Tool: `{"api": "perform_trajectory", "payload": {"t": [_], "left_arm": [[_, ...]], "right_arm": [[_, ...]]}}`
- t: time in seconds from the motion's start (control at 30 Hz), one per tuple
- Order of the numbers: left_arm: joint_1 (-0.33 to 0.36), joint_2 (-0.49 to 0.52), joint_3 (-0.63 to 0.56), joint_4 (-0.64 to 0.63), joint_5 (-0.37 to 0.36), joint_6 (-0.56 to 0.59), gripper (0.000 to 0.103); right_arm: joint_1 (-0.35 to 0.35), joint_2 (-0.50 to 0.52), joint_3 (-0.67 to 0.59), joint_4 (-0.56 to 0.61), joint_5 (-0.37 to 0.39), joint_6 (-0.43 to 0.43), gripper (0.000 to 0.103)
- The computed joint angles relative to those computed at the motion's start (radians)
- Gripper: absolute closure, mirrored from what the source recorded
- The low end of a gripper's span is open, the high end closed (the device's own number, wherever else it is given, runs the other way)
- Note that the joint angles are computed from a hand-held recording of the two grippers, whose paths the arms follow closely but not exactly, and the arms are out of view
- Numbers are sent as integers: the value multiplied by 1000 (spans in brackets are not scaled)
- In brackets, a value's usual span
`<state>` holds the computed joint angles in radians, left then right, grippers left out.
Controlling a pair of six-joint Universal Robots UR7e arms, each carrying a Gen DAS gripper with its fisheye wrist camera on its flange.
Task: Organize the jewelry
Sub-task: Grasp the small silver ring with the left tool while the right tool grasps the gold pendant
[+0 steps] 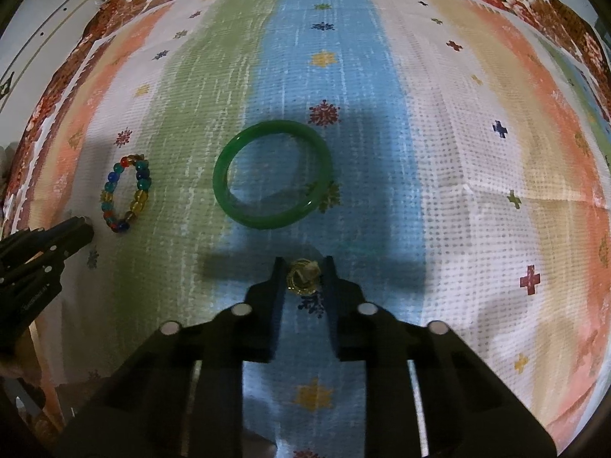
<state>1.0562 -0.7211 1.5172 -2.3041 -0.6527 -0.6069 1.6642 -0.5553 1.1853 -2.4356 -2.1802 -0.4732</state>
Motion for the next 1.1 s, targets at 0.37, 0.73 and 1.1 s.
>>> {"api": "perform_trajectory", "payload": {"t": [0.37,0.73,1.1], "left_arm": [[-7,-5,5,-20,-6,12,82],[-28,-14,13,-40,-3,19,82],[-67,-26,37,-86,3,37,82]], "right_arm": [[1,-13,13,5,5,0,85],[11,-54,57,-23,22,-5,85],[30,-125,141,-72,57,-17,85]]}}
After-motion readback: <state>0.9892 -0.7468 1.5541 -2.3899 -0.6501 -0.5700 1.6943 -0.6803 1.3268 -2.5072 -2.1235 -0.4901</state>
